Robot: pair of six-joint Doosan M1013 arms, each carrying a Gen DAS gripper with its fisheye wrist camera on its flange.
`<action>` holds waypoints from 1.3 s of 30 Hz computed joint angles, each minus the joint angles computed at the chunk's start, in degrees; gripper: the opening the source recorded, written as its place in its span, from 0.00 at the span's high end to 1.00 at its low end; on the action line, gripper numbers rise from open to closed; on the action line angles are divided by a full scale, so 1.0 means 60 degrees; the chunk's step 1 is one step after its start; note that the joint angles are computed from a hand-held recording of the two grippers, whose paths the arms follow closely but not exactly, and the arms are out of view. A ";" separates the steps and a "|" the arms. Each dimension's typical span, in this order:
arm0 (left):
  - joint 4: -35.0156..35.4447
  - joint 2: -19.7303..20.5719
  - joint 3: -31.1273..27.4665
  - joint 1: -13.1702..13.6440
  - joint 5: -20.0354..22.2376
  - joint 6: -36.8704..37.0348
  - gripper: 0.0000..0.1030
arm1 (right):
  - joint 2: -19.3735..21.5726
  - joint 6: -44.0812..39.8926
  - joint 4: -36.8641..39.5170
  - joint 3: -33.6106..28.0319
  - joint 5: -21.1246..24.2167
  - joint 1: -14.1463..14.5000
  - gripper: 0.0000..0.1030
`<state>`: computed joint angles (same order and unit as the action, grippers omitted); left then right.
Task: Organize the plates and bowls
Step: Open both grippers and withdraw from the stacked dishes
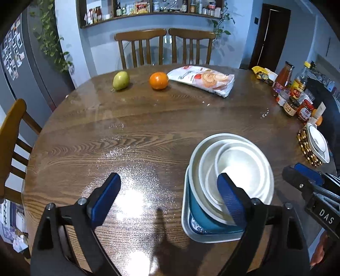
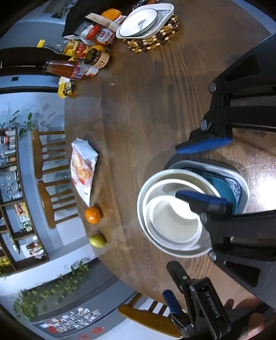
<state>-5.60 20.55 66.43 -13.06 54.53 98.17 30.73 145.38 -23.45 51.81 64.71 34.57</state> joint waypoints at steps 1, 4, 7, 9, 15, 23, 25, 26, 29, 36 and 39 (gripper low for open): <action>-0.0041 -0.0033 0.0023 -0.0001 -0.0005 0.0069 0.09 | -0.0025 0.0029 -0.0050 0.0025 -0.0033 0.0030 0.59; -0.0118 -0.0159 0.0128 0.0000 -0.0066 0.0236 0.08 | -0.0053 0.0040 -0.0301 0.0014 0.0038 0.0149 0.58; -0.0072 -0.0288 0.0260 -0.0018 -0.0177 0.0269 0.01 | -0.0093 0.0021 -0.0519 0.0050 0.0062 0.0254 0.50; -0.0219 -0.0384 0.0361 0.0010 -0.0268 0.0418 0.01 | -0.0123 0.0107 -0.0751 0.0099 0.0098 0.0334 0.44; -0.0253 -0.0568 0.0530 0.0020 -0.0146 0.0716 0.01 | -0.0258 0.0202 -0.1124 0.0284 0.0152 0.0540 0.43; -0.0439 -0.0718 0.0699 0.0082 0.0191 0.1043 0.01 | -0.0485 0.0325 -0.1596 0.0569 0.0071 0.0780 0.33; -0.0586 -0.0732 0.0711 0.0121 0.0362 0.1144 0.01 | -0.0497 0.0348 -0.1633 0.0576 0.0117 0.0819 0.33; -0.0649 -0.0736 0.0722 0.0141 0.0432 0.1191 0.01 | -0.0511 0.0358 -0.1636 0.0598 0.0109 0.0827 0.33; -0.0513 -0.0800 0.0834 0.0129 0.0389 0.1195 0.01 | -0.0520 0.0321 -0.1625 0.0618 0.0177 0.0857 0.32; 0.0008 -0.0902 0.1070 0.0105 0.0144 0.1083 0.01 | -0.0533 0.0300 -0.1459 0.0718 0.0358 0.0902 0.17; 0.0057 -0.0952 0.1196 0.0114 0.0097 0.1189 0.01 | -0.0517 0.0284 -0.1407 0.0733 0.0462 0.0924 0.17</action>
